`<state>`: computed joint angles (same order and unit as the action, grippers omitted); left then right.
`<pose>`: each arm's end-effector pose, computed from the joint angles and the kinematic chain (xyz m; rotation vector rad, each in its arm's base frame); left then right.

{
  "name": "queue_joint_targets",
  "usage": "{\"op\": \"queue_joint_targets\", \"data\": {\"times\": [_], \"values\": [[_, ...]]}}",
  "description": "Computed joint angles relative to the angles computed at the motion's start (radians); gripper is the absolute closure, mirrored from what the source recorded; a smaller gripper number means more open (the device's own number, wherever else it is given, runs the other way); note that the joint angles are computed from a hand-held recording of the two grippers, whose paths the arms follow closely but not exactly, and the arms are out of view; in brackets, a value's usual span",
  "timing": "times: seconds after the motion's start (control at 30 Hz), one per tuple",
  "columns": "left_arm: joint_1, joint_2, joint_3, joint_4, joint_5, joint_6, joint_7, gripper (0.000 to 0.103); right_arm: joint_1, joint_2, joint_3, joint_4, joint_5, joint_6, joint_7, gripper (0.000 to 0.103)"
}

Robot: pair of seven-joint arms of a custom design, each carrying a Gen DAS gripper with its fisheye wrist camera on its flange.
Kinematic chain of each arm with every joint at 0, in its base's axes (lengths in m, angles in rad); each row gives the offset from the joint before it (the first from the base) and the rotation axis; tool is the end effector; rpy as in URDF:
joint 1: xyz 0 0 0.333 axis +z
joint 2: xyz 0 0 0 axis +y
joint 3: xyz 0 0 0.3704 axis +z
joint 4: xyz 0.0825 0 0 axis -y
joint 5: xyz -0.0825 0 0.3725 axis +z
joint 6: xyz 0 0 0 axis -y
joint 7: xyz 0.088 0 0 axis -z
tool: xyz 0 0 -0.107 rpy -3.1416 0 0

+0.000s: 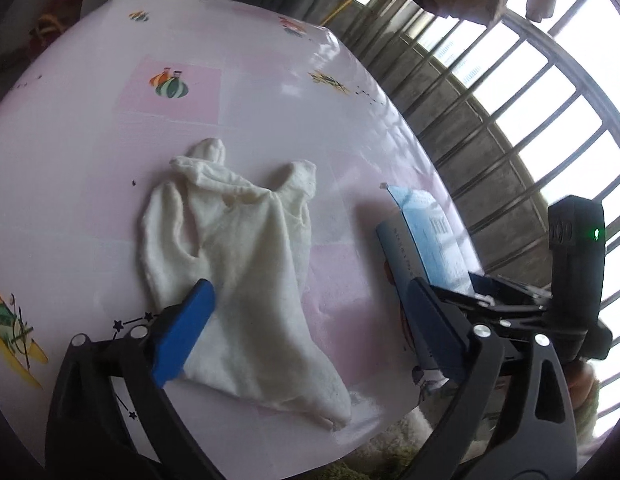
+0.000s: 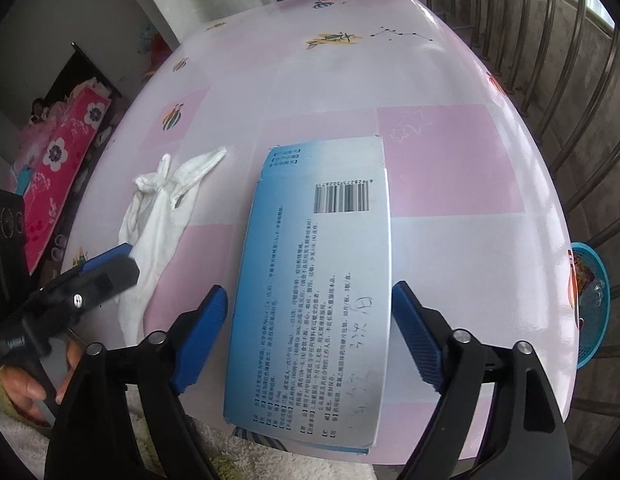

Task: Collect trash
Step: 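Grasp the blue-white medicine box with the right tool, then grasp the white tissue with the left tool while the right tool holds the medicine box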

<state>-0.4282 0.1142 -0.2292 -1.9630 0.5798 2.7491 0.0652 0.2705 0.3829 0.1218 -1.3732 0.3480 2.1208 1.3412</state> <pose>0.4825 -0.3922 0.5507 -2.3197 1.5432 -1.0726 0.6631 0.2714 0.5946 -2.2419 1.3660 0.0634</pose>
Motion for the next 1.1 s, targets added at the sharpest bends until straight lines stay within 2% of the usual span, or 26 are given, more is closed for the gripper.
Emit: {"op": "queue_joint_targets", "data": {"times": [0.17,0.3,0.43,0.57,0.73,0.83,0.9,1.1], "values": [[0.006,-0.007,0.001,-0.008,-0.022,0.011,-0.015,0.009,-0.016,-0.01,0.006,-0.026,0.046,0.019,-0.008,0.014],[0.008,-0.025,0.031,-0.056,0.09,0.118,-0.194,0.009,-0.016,-0.018,0.0,-0.043,0.048,0.042,0.006,0.009],[0.017,-0.028,0.039,-0.075,0.168,0.172,-0.29,0.009,-0.027,-0.024,0.003,-0.06,0.079,0.063,0.015,0.006],[0.023,-0.021,0.028,-0.067,0.17,0.162,-0.282,0.009,-0.034,-0.029,0.007,-0.076,0.104,0.084,0.011,0.006],[0.027,-0.032,0.044,-0.094,0.23,0.224,-0.361,0.009,-0.038,-0.032,0.009,-0.087,0.121,0.102,0.003,0.006],[0.039,-0.032,0.024,-0.096,0.165,0.214,-0.286,0.009,-0.048,-0.039,0.016,-0.107,0.16,0.127,-0.011,0.006],[0.038,-0.024,0.01,-0.077,0.114,0.172,-0.216,0.009,-0.057,-0.043,0.02,-0.118,0.19,0.138,-0.025,0.006],[0.018,-0.011,0.005,-0.036,0.072,0.077,-0.134,0.009,-0.05,-0.037,0.017,-0.106,0.18,0.125,-0.045,0.006]]}}
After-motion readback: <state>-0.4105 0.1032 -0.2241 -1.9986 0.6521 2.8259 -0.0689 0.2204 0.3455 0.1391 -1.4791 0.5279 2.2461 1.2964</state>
